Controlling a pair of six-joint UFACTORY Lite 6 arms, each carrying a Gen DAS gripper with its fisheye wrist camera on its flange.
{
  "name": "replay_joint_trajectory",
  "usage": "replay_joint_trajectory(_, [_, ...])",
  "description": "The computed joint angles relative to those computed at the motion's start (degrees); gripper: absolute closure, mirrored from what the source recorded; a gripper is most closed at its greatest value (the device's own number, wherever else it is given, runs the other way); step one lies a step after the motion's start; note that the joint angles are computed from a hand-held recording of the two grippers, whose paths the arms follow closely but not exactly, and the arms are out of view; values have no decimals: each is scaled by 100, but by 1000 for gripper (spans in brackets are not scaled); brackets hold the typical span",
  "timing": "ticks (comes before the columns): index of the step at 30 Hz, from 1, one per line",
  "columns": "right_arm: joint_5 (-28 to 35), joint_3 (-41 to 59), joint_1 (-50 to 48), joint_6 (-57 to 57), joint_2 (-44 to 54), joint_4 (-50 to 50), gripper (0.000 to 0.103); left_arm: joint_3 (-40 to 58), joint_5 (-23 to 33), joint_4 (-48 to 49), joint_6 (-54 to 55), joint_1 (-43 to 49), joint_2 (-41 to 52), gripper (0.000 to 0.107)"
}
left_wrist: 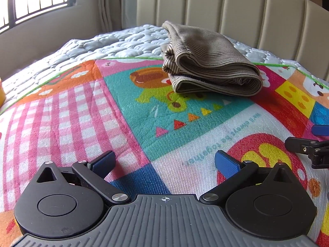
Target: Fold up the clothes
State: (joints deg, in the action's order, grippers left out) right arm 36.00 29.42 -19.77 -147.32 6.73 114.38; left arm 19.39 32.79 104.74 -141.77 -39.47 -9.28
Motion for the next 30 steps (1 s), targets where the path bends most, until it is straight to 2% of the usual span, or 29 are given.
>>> replay_joint_trajectory(30, [61,11,-45,49,33,-95,0,18,12,-14,15,-20,32,4])
